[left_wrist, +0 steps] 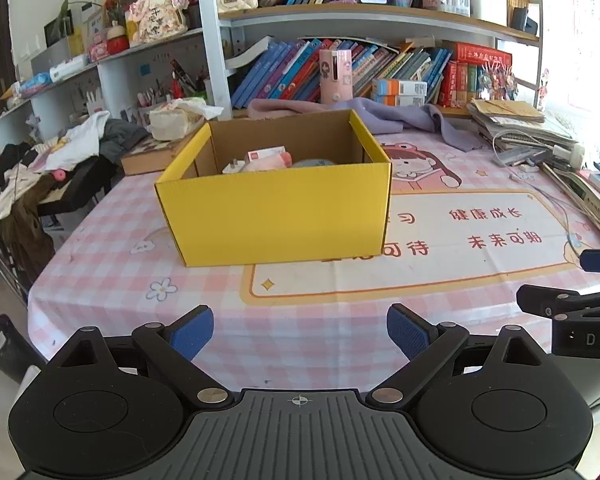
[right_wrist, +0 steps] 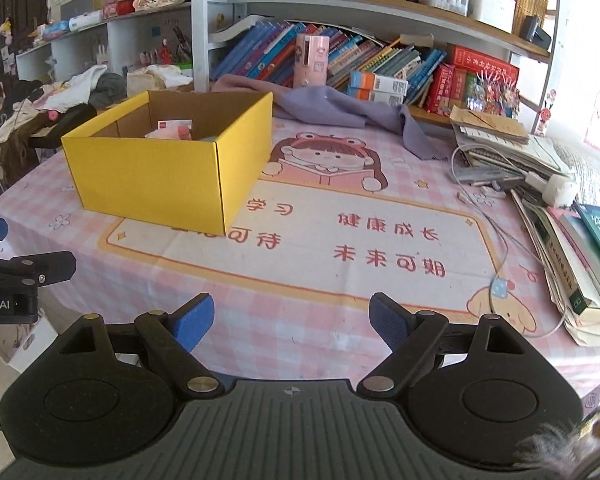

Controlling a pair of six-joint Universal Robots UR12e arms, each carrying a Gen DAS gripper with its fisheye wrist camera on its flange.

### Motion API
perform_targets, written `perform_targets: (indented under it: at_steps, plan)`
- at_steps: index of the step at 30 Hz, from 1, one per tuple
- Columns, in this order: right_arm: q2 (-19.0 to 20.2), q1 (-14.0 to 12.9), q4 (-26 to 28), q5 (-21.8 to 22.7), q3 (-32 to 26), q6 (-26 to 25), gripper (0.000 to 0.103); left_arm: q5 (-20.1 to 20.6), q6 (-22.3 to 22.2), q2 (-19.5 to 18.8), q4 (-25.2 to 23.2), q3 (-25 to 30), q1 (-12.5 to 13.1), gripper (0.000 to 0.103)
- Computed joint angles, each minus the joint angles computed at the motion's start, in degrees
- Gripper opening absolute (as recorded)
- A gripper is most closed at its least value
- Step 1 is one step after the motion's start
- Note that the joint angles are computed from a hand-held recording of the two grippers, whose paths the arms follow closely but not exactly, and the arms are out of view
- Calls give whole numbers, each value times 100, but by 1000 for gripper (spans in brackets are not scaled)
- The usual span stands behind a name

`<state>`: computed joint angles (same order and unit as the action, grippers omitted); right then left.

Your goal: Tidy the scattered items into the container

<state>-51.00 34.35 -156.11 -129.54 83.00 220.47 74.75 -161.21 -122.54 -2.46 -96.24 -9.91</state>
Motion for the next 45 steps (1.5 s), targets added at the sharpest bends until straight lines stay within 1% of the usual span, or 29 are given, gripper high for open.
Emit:
perform_targets:
  at_steps: [4,6,8,15,24,30,45]
  plan:
    - [-68,3,130,6,73,199,86,21,91,24,-127,-2,-31,96]
    - [-89,11,176,-4,93,267,87,40,165,30,-194,11,-50,100]
    - [-101,21,197,-14,103,294,90,55,228,38,-190,-3,-65,101]
    - [-124,29,288,25,119,383,92,10,375,62,-479,18,-51,102]
    - [-145,41,414,9,108,491,92,-163,326,76,-631,15,-17,102]
    - [-156,37,445,4,117,541,92,-176,328,80,-789,32,-20,102]
    - [-139,39,453,19,86,510,92,-176,417,84,-813,25,-17,102]
